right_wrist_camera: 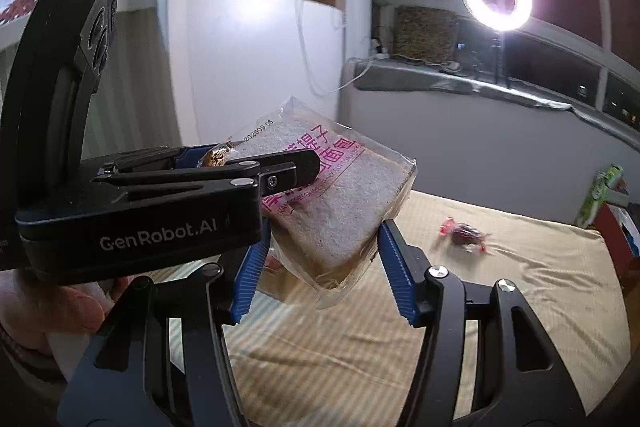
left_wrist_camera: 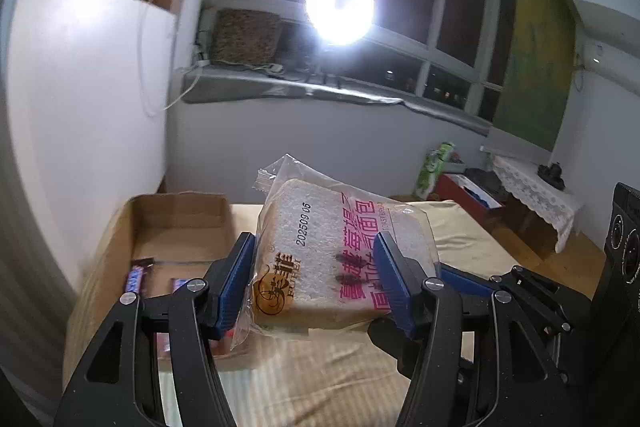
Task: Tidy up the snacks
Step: 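Carry the bread loaf over the cardboard box and lower it in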
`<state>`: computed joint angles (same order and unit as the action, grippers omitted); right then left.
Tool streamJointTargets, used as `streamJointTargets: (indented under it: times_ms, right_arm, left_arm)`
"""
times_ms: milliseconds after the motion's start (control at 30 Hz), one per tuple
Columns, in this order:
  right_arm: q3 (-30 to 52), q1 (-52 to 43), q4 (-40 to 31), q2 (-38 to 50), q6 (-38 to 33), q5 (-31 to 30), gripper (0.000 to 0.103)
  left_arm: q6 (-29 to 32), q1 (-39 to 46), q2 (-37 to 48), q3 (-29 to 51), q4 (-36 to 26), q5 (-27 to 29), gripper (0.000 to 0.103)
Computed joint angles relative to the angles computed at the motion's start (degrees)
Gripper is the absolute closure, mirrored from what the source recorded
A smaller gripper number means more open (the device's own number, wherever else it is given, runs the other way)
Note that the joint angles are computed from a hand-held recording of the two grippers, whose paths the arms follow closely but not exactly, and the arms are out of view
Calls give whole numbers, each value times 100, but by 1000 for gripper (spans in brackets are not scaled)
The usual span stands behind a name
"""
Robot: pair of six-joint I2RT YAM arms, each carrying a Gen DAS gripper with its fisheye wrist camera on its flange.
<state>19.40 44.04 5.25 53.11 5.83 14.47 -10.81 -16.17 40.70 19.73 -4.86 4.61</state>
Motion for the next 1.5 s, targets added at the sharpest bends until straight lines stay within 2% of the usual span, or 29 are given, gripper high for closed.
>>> streamJointTargets:
  times_ms: [100,333,600,800,1067,1333,1400,1467,1500]
  right_arm:
    - [204,258,404,663,6,34,44]
    - [594,577,1053,1687,-80,-165,44]
    - [825,617,1276,1967,-255,-357,44]
    - [963,588,1322,2127,-311,-435,44]
    - [1438,138,1672,3161,-371,-929,44]
    - [2027,-458,1914,4585,-394,-1583,44]
    - [2133,-543,1949,4911,-419,-1573,44]
    - [2091,-626,2049,5003,-364,-1623,44]
    - [2051,-649,2098,5005,-358,-1605,44]
  left_arm:
    - [180,768,-200,-94,-156,531,43]
    - [549,2169,-401,-147,-448,1303,43]
    - [776,2867,-740,-23,-880,1496,43]
    - [868,3043,-626,103,-822,1564,43]
    - [961,3170,421,172,-4,1624,43]
    - [967,3119,2415,283,1376,1590,44]
    - [951,3048,2889,324,1661,1527,43]
    - [913,2956,3338,394,1843,1313,39]
    - [896,2933,3479,380,1957,1193,31]
